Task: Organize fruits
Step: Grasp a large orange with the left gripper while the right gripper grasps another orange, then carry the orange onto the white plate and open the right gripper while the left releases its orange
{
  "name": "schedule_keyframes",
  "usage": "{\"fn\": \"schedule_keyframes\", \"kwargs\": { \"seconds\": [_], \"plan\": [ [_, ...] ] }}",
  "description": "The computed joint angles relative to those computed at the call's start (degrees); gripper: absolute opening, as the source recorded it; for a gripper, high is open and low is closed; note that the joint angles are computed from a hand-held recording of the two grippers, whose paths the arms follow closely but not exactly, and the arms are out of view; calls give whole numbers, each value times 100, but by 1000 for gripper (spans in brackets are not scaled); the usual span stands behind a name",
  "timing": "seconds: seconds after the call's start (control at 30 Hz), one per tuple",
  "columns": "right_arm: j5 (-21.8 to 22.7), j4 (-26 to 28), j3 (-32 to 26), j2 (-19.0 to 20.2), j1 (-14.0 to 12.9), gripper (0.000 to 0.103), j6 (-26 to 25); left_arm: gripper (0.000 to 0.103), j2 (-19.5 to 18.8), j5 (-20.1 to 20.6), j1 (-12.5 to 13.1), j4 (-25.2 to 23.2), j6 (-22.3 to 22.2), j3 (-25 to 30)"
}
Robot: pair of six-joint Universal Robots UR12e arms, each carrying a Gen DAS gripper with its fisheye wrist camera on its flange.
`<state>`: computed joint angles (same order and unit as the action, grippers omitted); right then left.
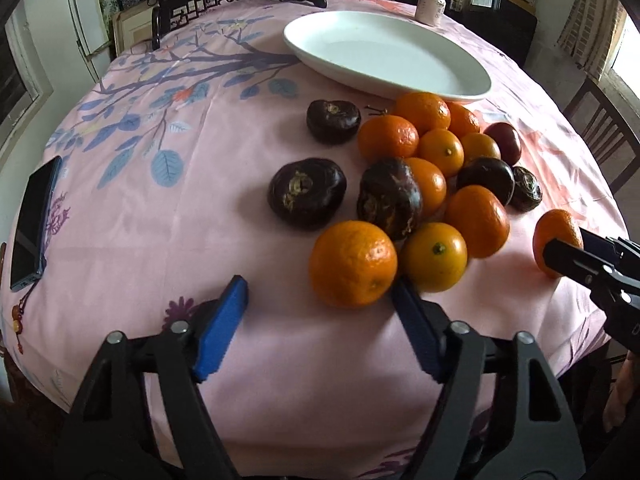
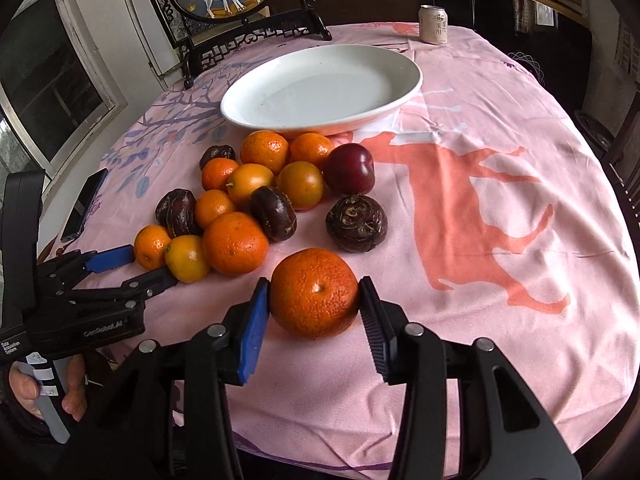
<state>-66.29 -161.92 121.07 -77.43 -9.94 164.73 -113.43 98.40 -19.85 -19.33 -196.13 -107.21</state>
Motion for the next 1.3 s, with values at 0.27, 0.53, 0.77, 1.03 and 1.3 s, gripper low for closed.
{"fn": "schedule_keyframes", "kwargs": {
  "seconds": [0.27,0.53,0.77,1.03,1.3],
  "plan": [
    [53,-66,14,-14,-1,45,-23,39,34,-607,101,226,-51,-43],
    [121,-122,-3,-16,7,45,-30,39,195,-613,121,386,-53,-101],
    [270,1,-359,99,35,45,-96,39,202,-900,215,182,195,275],
    [196,738,-2240,1056,297,45,-236,40,-804,-879,447,-1114,429,2473],
    [-406,1898,-3957,2329,525,45,-337,40,-2246,-1443,646,-2796,69,4642]
  ]
}}
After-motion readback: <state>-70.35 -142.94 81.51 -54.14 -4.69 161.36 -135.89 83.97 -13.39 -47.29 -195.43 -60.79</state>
